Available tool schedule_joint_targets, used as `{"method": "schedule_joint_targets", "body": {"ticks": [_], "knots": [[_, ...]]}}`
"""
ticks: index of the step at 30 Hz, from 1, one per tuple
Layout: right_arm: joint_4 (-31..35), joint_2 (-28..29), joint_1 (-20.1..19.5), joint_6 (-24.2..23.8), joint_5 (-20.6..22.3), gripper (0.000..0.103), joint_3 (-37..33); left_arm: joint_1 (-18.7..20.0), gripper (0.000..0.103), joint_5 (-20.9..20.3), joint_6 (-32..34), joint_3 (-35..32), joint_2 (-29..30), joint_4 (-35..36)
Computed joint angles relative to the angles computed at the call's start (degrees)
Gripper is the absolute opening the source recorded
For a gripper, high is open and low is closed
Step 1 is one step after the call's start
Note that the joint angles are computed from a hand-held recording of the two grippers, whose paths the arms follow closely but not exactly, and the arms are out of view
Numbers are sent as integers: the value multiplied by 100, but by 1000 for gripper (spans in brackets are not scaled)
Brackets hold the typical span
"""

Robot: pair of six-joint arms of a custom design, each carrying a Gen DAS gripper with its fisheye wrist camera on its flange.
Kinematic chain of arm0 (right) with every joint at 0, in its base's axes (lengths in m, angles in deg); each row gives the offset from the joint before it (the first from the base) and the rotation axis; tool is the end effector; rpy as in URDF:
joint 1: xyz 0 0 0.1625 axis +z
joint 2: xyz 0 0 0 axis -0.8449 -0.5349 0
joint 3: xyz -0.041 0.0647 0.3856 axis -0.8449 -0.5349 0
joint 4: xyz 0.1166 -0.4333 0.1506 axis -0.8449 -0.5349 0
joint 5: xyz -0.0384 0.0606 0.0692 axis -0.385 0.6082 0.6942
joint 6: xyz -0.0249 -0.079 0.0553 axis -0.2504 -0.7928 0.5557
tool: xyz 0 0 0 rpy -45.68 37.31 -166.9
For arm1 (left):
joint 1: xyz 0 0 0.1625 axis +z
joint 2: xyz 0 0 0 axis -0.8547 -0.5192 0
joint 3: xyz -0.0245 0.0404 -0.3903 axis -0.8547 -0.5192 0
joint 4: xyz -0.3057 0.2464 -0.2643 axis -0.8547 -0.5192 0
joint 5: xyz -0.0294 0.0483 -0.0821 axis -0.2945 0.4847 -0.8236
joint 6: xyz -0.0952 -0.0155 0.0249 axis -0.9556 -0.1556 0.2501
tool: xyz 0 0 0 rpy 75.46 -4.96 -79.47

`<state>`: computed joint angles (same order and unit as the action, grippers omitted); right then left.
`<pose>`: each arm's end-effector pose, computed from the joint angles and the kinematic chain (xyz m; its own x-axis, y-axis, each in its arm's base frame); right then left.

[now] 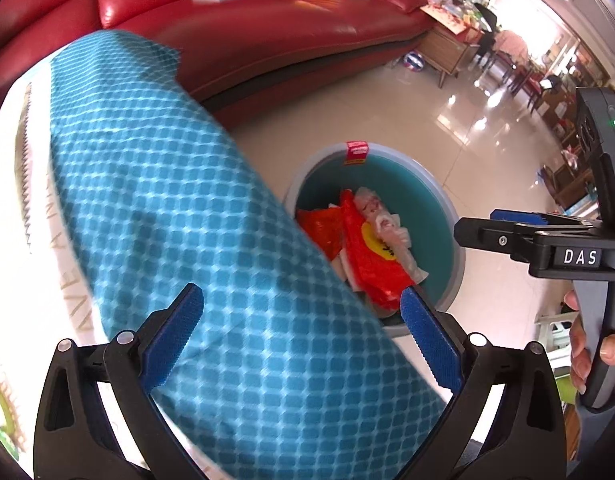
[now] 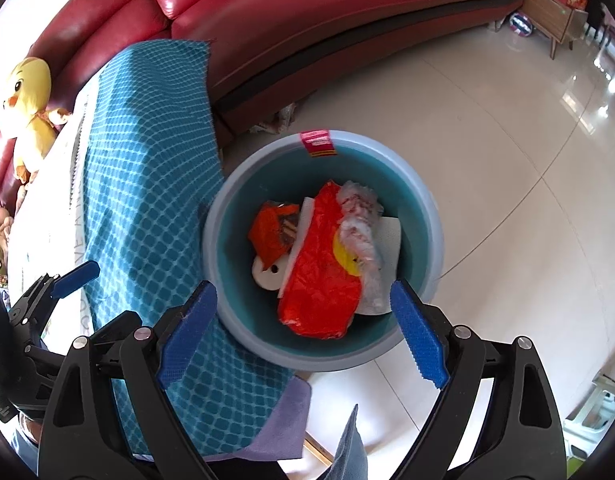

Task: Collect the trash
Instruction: 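Move both grippers back over the table toward the packet and cup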

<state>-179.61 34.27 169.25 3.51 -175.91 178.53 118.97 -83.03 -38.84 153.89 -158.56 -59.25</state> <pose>0.3176 -0.5971 0.0182 -0.8687 0.0754 0.4896 -0.1133 0.9320 -0.3444 -0.1343 -0.6134 0.2419 -0.7836 0.3154 -0.5352 0.4637 0.8703 -0.1661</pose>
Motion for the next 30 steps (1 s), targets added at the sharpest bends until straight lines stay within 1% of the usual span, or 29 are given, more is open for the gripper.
{"method": "schedule_joint_targets", "body": {"ticks": [9,17,23,30], "knots": [[270,544,407,-110,180,84,-506,81,99,381,-221,530,-1014,199],[697,1155,847,-220,314,84,-1209,245,99,751,-340,888,-2027,376],[1174,1749,1218,-349,389,84,-1989,382,99,1108,-195,1077,-2824,524],[2014,2694,1622,-588,572,84,-3295,736,99,1415,-191,1155,-3634,793]]}}
